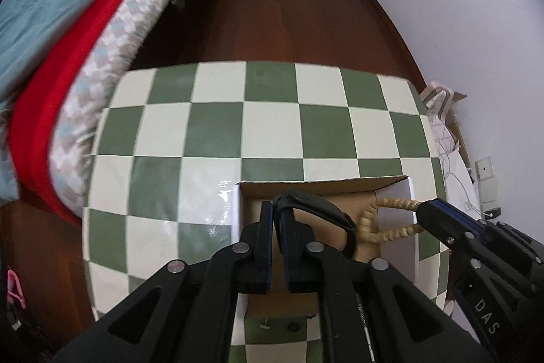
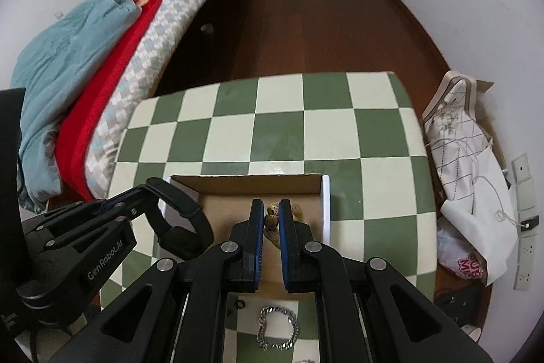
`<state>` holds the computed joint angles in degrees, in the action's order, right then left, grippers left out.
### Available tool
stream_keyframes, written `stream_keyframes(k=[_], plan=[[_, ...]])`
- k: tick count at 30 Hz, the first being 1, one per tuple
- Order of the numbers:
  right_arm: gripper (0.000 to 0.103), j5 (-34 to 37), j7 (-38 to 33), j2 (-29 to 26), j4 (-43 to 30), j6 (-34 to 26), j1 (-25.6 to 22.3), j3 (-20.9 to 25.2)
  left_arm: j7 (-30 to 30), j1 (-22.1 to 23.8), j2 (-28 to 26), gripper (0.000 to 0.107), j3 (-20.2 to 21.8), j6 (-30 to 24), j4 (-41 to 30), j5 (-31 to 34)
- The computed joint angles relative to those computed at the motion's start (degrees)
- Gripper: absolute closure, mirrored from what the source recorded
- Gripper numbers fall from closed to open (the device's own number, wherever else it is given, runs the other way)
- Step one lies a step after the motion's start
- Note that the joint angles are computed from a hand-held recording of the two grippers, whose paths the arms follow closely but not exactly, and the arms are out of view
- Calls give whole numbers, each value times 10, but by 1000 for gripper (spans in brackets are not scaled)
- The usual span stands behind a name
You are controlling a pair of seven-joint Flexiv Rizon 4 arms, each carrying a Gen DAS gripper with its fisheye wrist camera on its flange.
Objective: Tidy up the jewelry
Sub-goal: 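Lower the black band and bead bracelet into the white box and release both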
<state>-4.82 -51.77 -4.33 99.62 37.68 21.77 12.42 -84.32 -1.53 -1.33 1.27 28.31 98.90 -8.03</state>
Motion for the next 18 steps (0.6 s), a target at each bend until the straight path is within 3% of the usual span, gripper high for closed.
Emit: stream_keyframes(k=[4,5,6,7,8,10,14,15,17,18], plan=[[93,50,-28,-25,-27,-24,-9,-4,-4,3,-24,95,-3,-25,-19,-3],[93,58,-29,-29,-31,-31,-11,-5,-6,3,-26,85,-2,-24,-22,3],[91,58,-27,-30,-33,-36,-11,-6,-10,2,-28,62,-2,-22,-24,9],[81,60,-28,-30,-34,-41,-12,-6,-19,2,-27,44,0,-21,-26,17],[65,59,-27,-29,-32,-42,-13,-6,-22,3,-27,16,1,-17,-26,17],[47,58,-28,-25,-29,-42,-15,-6,-26,5,-21,11,4,-5,-18,12],[44,17,-15,-13,-22,-62,-8,-5,-48,6,-11,6,7,6,-19,51],[36,-4,-8,-11,-20,-75,-4,-5,-52,5,-6,4,8,16,-15,64],[9,-41,2,-8,-17,-99,4,-3,-64,4,9,4,10,39,-2,93],[6,-66,12,-6,-12,-113,10,-1,-67,4,17,4,11,54,8,104]])
